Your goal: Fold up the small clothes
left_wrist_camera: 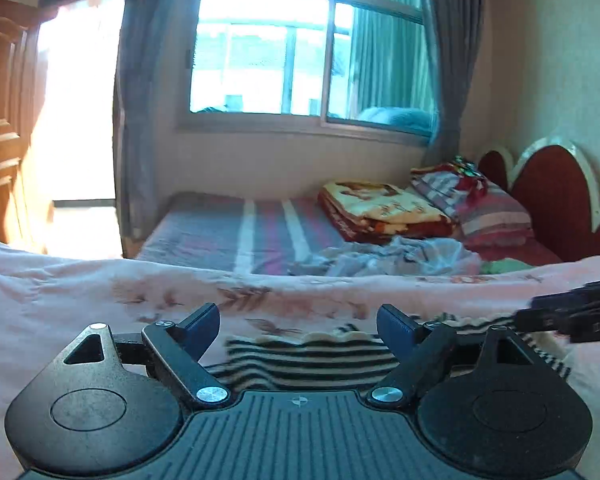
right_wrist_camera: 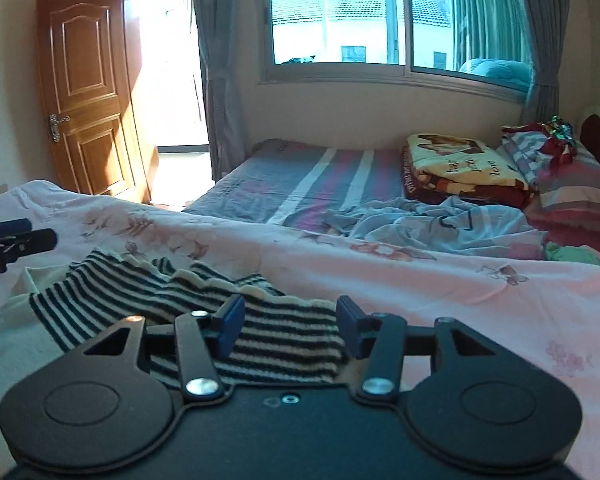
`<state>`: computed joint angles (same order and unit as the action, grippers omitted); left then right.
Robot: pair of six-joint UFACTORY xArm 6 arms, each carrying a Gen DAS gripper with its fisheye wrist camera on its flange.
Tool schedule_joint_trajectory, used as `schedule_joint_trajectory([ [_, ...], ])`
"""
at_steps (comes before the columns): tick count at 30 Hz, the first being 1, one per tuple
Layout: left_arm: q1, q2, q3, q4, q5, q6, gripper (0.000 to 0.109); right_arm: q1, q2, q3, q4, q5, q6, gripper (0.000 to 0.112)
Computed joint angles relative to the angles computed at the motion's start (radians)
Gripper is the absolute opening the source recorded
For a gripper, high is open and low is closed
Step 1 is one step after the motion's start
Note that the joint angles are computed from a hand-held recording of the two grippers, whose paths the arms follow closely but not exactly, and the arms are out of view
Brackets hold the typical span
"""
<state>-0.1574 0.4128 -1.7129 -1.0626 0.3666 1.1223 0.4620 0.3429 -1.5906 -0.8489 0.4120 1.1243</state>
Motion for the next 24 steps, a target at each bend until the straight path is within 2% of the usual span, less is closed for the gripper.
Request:
schedule_joint_trajectory([
  [2,0.001,0.044,-0.071,0.131,0.154,-0.164,0.084,0.017,0.083,-0.094,0.163,-0.001,-0.169,0.028],
  [3,-0.005,0.064,-0.096,0.180,0.200,-0.213,0.083,0.031,0.133,-0.155,0.245,0.016,-0.259,0.025],
  [4,-0.011,0.073,-0.104,0.221,0.204,-0.243,0.082,0.041,0.170,-0.202,0.299,0.040,-0.320,0.026],
  [5,-0.022,0.097,-0.112,0.304,0.181,-0.299,0.082,0.051,0.209,-0.259,0.321,0.106,-0.353,0.014],
  [6,-0.020,0.127,-0.140,0.392,0.201,-0.372,0.082,0.052,0.224,-0.274,0.339,0.131,-0.379,0.018],
  [7,-0.014,0.144,-0.150,0.438,0.208,-0.412,0.082,0.047,0.214,-0.247,0.323,0.114,-0.371,0.023],
  [8,-0.007,0.144,-0.138,0.442,0.189,-0.410,0.082,0.042,0.194,-0.214,0.317,0.107,-0.381,0.023],
  [10,0.013,0.116,-0.079,0.420,0.129,-0.329,0.082,0.025,0.115,-0.118,0.241,0.130,-0.323,0.023],
  [11,0.033,0.109,-0.072,0.370,0.149,-0.258,0.082,0.012,0.065,-0.053,0.196,0.140,-0.274,0.023],
  [12,0.052,0.102,-0.066,0.306,0.181,-0.175,0.082,-0.010,0.014,0.026,0.156,0.115,-0.227,0.023],
  [14,0.051,0.085,-0.041,0.294,0.166,-0.119,0.082,-0.050,-0.045,0.139,0.161,0.003,-0.201,0.023],
  [15,0.043,0.082,-0.034,0.307,0.154,-0.117,0.082,-0.050,-0.048,0.142,0.162,-0.005,-0.205,0.023],
  [16,0.034,0.077,-0.027,0.328,0.133,-0.122,0.082,-0.039,-0.041,0.119,0.155,0.025,-0.207,0.024],
  [18,0.012,0.042,0.015,0.348,0.055,-0.130,0.082,-0.017,-0.048,0.096,0.089,0.052,-0.126,0.028],
  [19,0.006,0.005,0.054,0.314,0.036,-0.095,0.082,-0.008,-0.068,0.109,0.052,0.027,-0.083,0.034],
  [20,0.006,-0.040,0.096,0.237,0.045,-0.022,0.082,0.004,-0.086,0.125,0.036,0.002,-0.068,0.035],
  [21,0.004,-0.083,0.139,0.160,0.051,0.053,0.082,0.018,-0.094,0.134,0.054,-0.013,-0.092,0.038],
  [23,-0.004,-0.151,0.215,0.114,0.063,0.111,0.082,0.048,-0.087,0.134,0.100,-0.040,-0.160,0.059],
  [24,-0.008,-0.170,0.239,0.125,0.075,0.099,0.082,0.064,-0.073,0.124,0.131,-0.044,-0.200,0.059],
])
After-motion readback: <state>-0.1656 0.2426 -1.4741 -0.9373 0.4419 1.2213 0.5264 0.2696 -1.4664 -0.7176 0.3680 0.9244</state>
